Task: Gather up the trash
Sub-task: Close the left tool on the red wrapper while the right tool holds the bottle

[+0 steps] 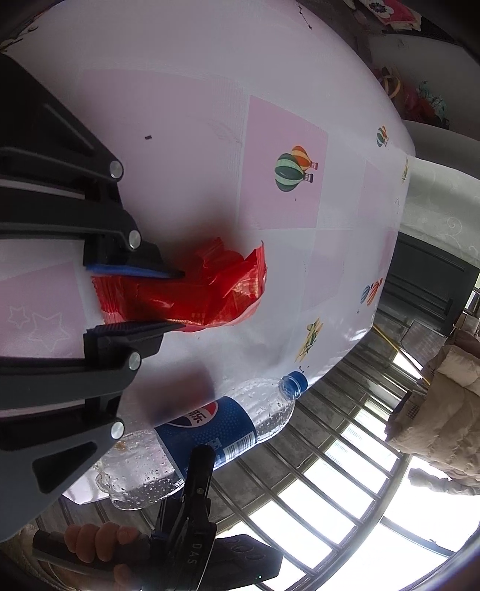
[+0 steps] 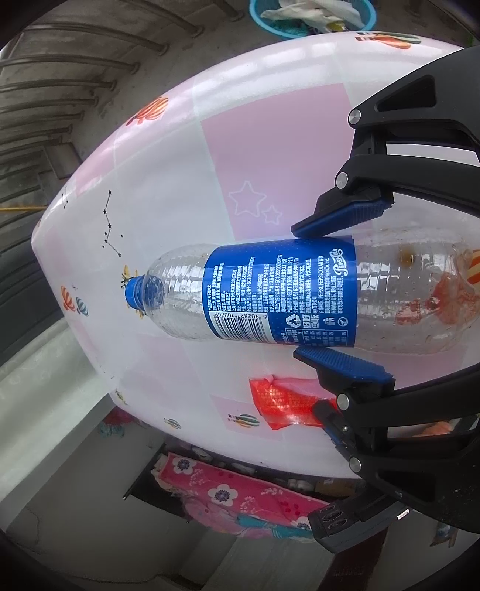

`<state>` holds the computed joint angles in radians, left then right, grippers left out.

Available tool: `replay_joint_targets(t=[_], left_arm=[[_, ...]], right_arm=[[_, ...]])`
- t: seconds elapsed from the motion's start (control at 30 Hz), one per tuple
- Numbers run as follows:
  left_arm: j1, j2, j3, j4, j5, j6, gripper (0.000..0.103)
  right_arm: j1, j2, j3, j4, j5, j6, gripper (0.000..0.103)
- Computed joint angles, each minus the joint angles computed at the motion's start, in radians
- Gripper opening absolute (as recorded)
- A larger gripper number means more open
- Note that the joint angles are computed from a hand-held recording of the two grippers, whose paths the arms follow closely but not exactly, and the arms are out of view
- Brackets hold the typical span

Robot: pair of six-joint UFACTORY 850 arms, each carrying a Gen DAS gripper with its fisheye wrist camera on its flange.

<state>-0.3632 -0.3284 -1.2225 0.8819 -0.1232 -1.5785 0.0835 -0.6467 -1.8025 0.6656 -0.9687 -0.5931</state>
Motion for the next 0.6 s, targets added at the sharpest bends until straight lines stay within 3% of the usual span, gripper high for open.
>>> replay_joint_targets(t=[0.27,0.6], left_arm=[[-0.003,0.033,0.040,0.186,0.001,-0.215,0.018],[0.001,0.038,0.048,0.205,0.004,-0.240,0.018]], right_arm=[[0.010,-0.010,-0.016,-0.022,0.003,0.043,0.058],[0.015,-0.016,-0.021,-0.038,0.002,0.064,0.058]])
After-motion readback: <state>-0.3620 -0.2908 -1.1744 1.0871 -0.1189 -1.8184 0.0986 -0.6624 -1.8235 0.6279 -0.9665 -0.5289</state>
